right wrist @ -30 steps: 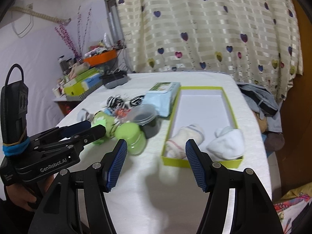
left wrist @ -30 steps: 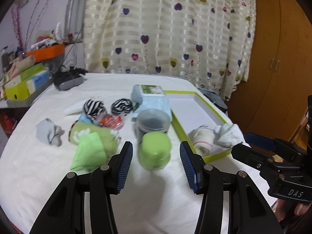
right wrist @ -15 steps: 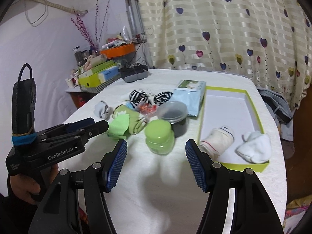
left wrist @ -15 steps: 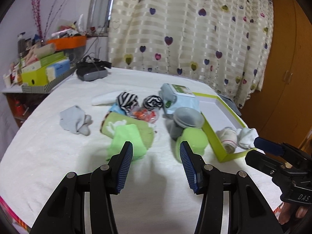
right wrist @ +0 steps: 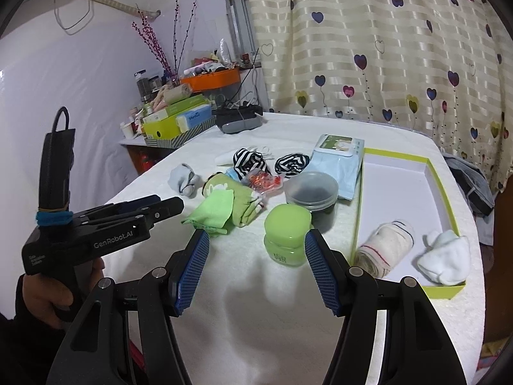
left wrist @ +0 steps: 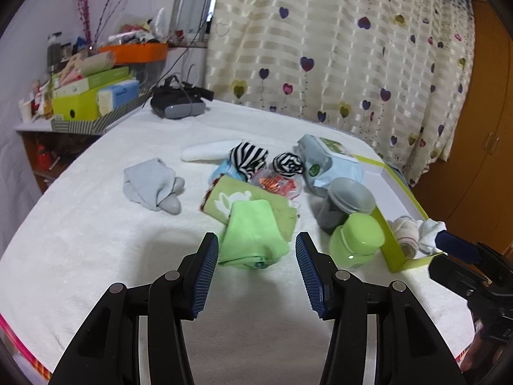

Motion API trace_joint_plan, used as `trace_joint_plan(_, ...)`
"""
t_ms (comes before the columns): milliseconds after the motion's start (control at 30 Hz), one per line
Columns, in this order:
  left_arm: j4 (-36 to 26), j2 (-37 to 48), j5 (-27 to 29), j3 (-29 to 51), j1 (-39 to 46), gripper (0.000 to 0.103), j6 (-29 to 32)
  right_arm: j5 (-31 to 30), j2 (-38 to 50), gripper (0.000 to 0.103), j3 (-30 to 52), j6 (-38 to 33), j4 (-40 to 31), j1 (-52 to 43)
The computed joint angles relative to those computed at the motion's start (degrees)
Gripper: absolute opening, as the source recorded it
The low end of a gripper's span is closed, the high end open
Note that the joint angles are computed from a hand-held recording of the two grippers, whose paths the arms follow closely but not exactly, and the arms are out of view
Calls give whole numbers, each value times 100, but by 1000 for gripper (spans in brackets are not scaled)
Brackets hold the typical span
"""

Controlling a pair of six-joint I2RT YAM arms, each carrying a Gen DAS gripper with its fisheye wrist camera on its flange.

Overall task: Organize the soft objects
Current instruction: 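Grasp the light green cloth with the left gripper, then grasp the green bunny-print sock with the right gripper while the left holds the cloth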

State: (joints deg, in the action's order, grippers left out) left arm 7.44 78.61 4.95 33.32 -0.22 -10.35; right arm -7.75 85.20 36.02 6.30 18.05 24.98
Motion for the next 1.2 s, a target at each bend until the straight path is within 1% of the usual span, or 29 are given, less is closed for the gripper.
trace_joint_plan(100,19,313,45,130,48,50,-14,-8,100,63,97,-6,-59,-18)
trace_joint_plan(267,18,1025,341,516,181,53,0,15,314,63,267,-71,-153,-8)
trace_joint_plan(433,-36,1721,304,941,229,53,-77,-36,510,63,440,-140,-222,-35)
trace_joint_plan(600,-139,2099,502,1193,161,53,-86,-70,707,63,618,-140,-264,-43)
trace_joint_plan(733,-108,2196,370,1221,54,53,-56,-82,812,63,737,-152,-324,-19)
trace_joint_plan(767,-93,2192,362,1212,47,47,-58,-67,825,63,758,-153,-339,-1)
trace_joint_plan(800,-104,2192,338,1215,44,31,-63,-54,832,63,775,-156,-352,12)
trace_joint_plan(900,-105,2130,313,1159,96,16,-35,-13,865,63,841,-174,-383,53)
trace_joint_plan(1000,-22,1964,294,1008,173,13,-54,22,927,63,937,-200,-449,90)
trace_joint_plan(1200,141,1492,265,682,440,12,-58,187,1142,63,1283,-323,-596,269)
